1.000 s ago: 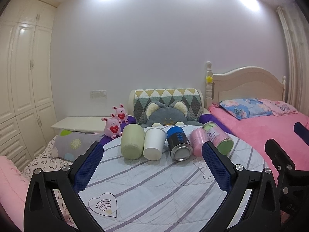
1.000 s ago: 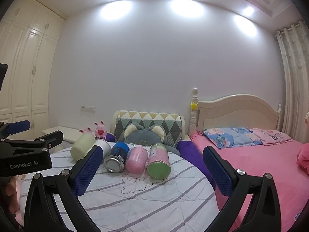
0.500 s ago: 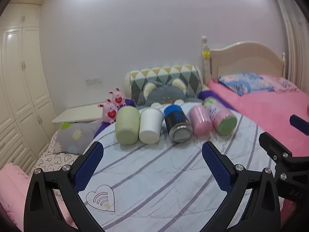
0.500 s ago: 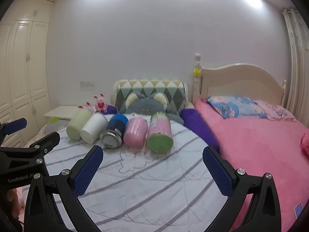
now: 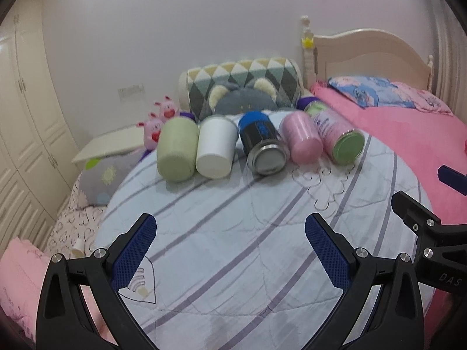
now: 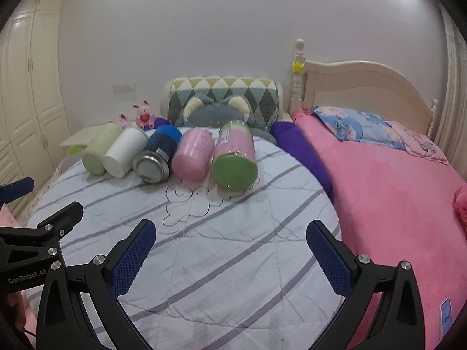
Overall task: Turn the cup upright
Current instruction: 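Move the right gripper toward the white paper cup lying on its side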
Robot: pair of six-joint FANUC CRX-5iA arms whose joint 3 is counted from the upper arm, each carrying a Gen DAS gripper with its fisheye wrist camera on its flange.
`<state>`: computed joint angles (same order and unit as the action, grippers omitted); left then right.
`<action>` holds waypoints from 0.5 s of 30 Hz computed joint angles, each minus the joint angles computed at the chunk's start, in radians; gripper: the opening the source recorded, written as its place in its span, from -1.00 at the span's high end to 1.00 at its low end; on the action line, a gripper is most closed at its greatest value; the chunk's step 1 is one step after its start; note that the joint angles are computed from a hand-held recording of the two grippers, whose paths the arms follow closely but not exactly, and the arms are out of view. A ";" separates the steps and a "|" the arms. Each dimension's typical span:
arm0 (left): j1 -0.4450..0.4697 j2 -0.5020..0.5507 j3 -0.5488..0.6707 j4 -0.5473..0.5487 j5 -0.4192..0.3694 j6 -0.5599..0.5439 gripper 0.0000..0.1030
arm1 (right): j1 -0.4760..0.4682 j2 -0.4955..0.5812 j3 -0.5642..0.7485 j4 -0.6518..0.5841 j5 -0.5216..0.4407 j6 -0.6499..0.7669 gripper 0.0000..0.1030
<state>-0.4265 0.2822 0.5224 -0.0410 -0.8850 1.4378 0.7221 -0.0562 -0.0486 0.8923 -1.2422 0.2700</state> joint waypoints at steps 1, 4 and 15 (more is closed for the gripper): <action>0.001 0.007 0.010 -0.002 -0.013 0.005 -1.00 | -0.003 0.006 0.010 -0.014 0.000 0.012 -1.00; 0.004 0.024 0.031 -0.011 -0.032 0.015 -1.00 | -0.009 0.021 0.025 -0.023 0.001 0.026 -1.00; 0.052 0.108 0.161 0.021 -0.112 -0.023 -1.00 | -0.050 0.117 0.152 -0.048 0.059 0.105 -1.00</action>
